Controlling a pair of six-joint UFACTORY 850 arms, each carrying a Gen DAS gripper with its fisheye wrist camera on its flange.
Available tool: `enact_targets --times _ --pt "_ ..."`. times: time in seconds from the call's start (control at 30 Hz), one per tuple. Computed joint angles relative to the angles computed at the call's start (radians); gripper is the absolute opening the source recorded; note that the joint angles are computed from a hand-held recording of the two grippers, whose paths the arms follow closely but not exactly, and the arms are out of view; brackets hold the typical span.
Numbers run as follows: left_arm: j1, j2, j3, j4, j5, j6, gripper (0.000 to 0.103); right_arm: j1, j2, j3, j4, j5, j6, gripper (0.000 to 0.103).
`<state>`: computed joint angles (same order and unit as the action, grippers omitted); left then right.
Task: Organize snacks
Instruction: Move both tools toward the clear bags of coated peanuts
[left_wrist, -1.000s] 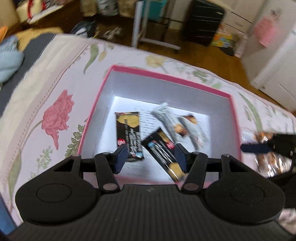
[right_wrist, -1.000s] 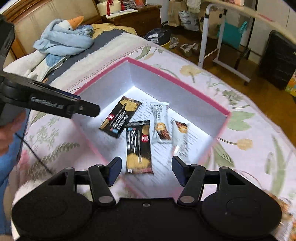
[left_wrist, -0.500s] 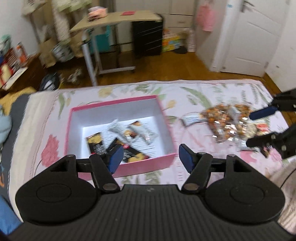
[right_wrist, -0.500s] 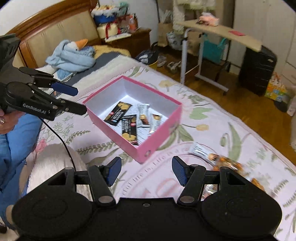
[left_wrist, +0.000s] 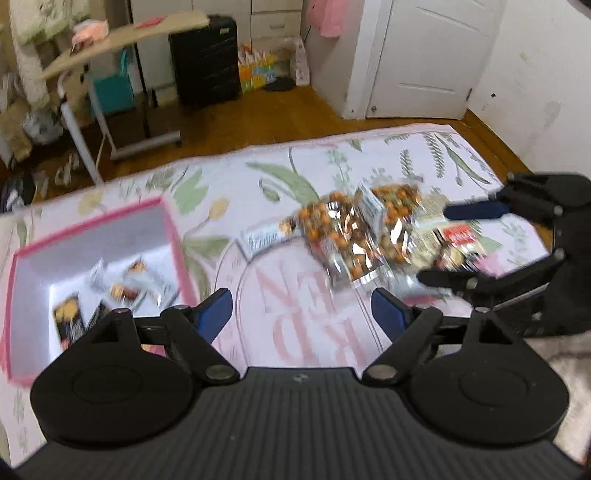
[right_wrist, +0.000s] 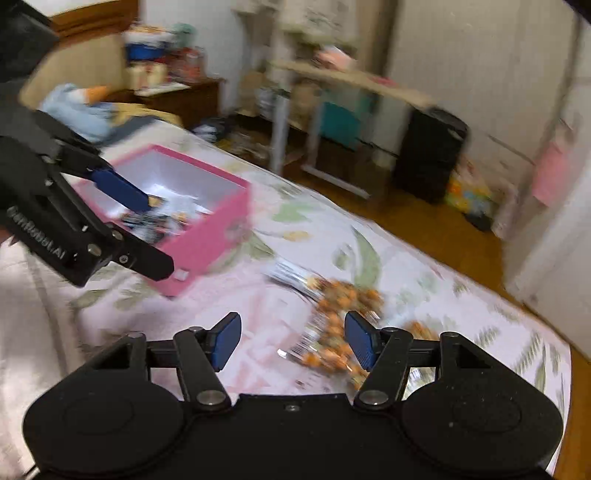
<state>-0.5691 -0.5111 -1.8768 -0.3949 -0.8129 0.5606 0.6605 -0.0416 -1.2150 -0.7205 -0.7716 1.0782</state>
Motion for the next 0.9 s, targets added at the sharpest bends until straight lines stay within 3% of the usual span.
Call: enact_targets --times 0.07,0.17,0.3,0.5,0.67,0.9 --pt "-0.021 -0.04 -0.024 0.021 0.042 -0.036 0.082 -0.039 -0.001 0.039 0.017 0.069 0.033 0.067" --pt "-0.035 -0.146 -0.128 0.002 0.011 -0.102 0.082 -0.095 -0.014 0.085 0.064 0.179 0.009 0.068" --pt "-0.046 -0.255 -0.217 -0.068 0.024 -0.132 0.081 -0.099 -0.101 0.073 -0.11 0.12 0.156 0.068" --pt "-0.045 -0.321 -0.233 -0.187 0.014 -0.096 0.079 -0.162 -0.105 0.148 -0.156 0.283 0.34 0.067" --pt "-0.032 -0.411 -0.296 -0.297 -0.018 -0.104 0.078 -0.186 -0.131 0.15 -0.046 0.323 0.275 0.068" --pt "-0.012 -0.584 -0.501 -0.364 -0.187 -0.195 0.075 -0.208 -0.149 0.149 0.033 0.388 0.201 0.072"
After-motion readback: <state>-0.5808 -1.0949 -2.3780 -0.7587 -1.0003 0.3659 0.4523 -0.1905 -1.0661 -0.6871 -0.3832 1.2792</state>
